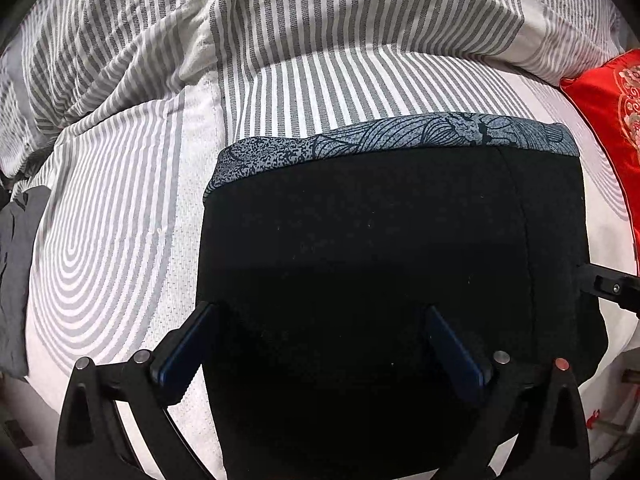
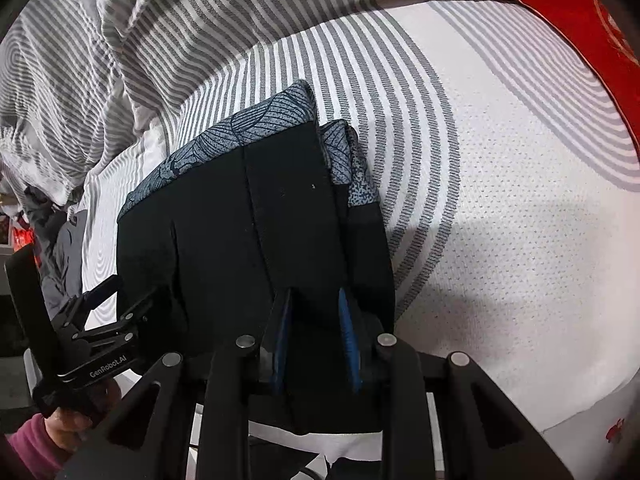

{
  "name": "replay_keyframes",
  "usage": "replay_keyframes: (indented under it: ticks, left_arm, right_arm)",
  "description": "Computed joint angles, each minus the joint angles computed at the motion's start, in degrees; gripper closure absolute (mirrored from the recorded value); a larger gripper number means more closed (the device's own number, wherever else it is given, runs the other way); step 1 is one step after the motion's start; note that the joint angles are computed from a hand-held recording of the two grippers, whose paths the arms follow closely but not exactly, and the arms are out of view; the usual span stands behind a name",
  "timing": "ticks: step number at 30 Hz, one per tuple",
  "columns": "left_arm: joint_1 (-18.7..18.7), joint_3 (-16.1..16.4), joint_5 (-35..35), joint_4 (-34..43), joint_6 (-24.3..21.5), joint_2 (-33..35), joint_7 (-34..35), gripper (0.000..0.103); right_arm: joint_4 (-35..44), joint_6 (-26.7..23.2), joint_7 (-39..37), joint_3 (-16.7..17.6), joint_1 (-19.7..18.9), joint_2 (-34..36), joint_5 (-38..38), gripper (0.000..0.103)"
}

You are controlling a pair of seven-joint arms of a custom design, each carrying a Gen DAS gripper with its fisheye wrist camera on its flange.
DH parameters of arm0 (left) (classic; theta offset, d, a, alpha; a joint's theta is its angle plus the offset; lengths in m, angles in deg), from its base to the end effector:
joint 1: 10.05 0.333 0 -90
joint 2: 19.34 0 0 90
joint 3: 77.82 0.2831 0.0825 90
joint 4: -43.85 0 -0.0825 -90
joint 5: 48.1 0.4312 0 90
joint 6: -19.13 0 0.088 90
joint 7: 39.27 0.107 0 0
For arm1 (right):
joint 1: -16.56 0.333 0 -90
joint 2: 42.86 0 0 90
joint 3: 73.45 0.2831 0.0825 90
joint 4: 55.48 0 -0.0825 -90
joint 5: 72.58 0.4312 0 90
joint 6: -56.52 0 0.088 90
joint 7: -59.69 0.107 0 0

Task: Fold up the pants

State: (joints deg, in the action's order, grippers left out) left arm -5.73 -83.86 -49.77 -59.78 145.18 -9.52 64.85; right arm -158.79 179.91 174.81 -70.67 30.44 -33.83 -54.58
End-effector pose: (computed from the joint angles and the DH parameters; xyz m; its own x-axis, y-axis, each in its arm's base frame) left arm 0.6669 -0.0185 0.4174 -0.2544 -0.9670 -0.0100 -0.9422 0.2502 -0.2228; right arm 0.6326 0.2013 0.4260 -0.2719 -0.9019 -0.3357 -0.9545 0.2973 -0.0255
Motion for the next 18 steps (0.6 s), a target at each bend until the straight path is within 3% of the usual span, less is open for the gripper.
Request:
replay_keyframes:
  ticks: [5, 6, 9, 11, 13, 16, 18]
  left_arm:
    - [0.2, 0.0, -0.8, -1.2, 1.3, -0.8, 0.5, 0.001]
    - [0.1, 0.1, -0.5, -0.7, 0.6, -0.5, 0.1, 0.001]
    - [-0.1, 0.1, 0.4, 2.3, -3.3, 0.9, -0.8, 0.001]
    - [-0.2, 0.2, 1.6, 3.4, -5.5, 0.9, -1.4, 0.001]
    - [-0.1, 0.1, 1.4, 2.7, -6.0, -0.5, -0.9, 0.001]
    - [0.2, 0.3, 0.3, 0.3, -6.9, -3.8, 1.0, 0.001]
    - [0.2, 0.5, 0.2, -1.6, -8.1, -6.3, 2.5, 0.001]
  right_arm:
    - [0.4, -0.6, 1.9, -0.1, 0.0, 0.1, 0.2, 0.072]
    - [1.0, -1.4, 2.5, -0.2, 0.0, 0.5, -0.3, 0.066]
    - [2.6, -3.4, 2.9, -0.2, -0.4, 1.2, 0.7, 0.064]
    - [3.2, -4.9, 4.6, -0.4, -0.3, 0.9, 0.0, 0.056]
    - [2.4, -5.6, 5.6, -0.3, -0.1, -0.4, -0.6, 0.035]
    - [-0.8, -5.3, 6.2, 0.1, 0.1, -3.7, 0.9, 0.025]
    - [-2.0, -6.8, 7.6, 0.4, 0.6, -5.6, -0.5, 0.023]
